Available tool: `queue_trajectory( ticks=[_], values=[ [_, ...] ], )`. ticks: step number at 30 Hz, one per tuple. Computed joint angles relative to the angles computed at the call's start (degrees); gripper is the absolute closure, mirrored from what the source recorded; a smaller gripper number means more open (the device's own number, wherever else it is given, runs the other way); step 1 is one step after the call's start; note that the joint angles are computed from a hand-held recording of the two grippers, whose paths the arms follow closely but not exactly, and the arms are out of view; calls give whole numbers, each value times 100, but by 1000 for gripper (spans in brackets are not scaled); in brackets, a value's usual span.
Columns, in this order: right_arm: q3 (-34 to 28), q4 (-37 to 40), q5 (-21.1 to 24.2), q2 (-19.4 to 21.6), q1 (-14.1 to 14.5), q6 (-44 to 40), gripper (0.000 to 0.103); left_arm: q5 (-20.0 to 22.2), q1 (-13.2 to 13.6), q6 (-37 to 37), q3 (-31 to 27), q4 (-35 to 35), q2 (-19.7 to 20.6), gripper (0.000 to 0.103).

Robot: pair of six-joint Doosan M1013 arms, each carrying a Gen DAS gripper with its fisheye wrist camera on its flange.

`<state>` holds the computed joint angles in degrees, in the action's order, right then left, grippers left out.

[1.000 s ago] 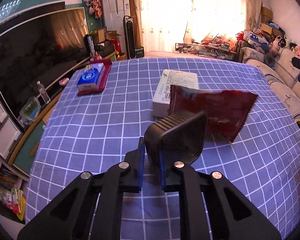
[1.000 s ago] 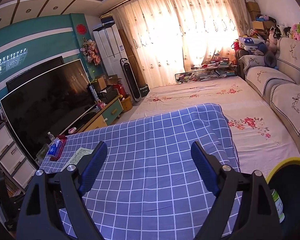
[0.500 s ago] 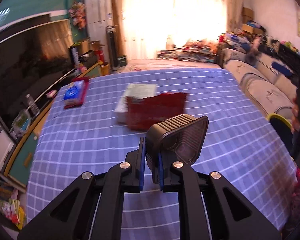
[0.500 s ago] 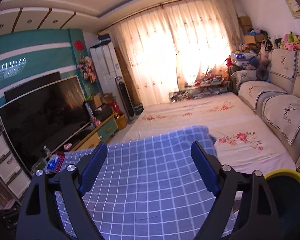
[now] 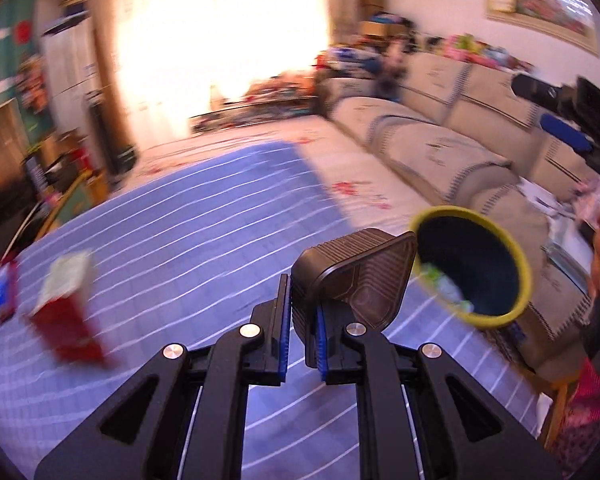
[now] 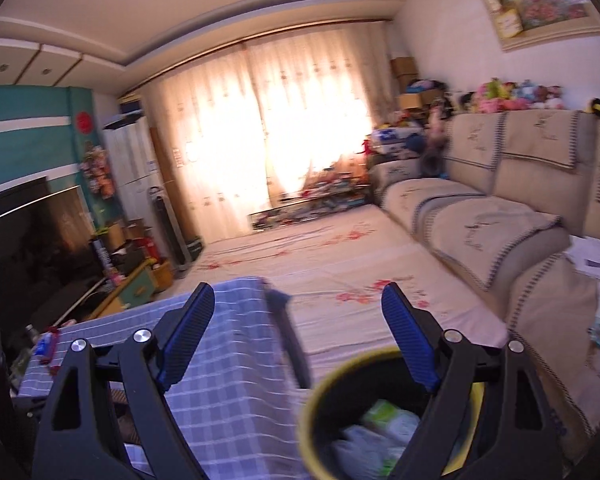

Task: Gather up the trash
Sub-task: 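Carry the black container with the left tool over the bin and release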

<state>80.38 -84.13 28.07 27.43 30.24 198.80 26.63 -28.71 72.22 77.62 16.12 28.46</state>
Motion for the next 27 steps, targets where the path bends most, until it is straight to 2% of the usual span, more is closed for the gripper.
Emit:
queue_trajectory(
  ticks=[3,6,9,14,15,16,17,18,21,23,27],
  values=[
    [428,20,406,-224,-84,357,22,206,-136,1092,-561,-1016,365,92],
    [767,70,641,-370,-172,612,22,616,-320,1966,-1263,-1823,811,92],
    [1005,183,739,-467,-280,746,22,1015,-526,2158,-1896,-1874,1219,92],
    [1126,141,860,-555,-332,862,22,1835,-759,1856,-2989,-1596,1923,91],
    [1126,108,886,-565,-322,878,22,2016,-774,1755,-3186,-1558,2052,83],
    [1117,103,906,-575,-309,863,22,2196,-782,1628,-3402,-1515,2190,62],
    [1120,63,899,-578,-313,875,22,2236,-766,1544,-3476,-1507,2251,51],
    [1084,83,909,-568,-300,834,22,2180,-755,1367,-3474,-1471,2256,40],
    [1039,82,821,-542,-307,822,22,1851,-622,1316,-3093,-1606,2041,33],
    [991,72,708,-510,-304,851,22,1375,-533,1237,-2619,-1646,1736,25],
    [779,-149,384,-364,-271,1038,22,8,-326,896,-1371,-1495,902,15]
  ],
)
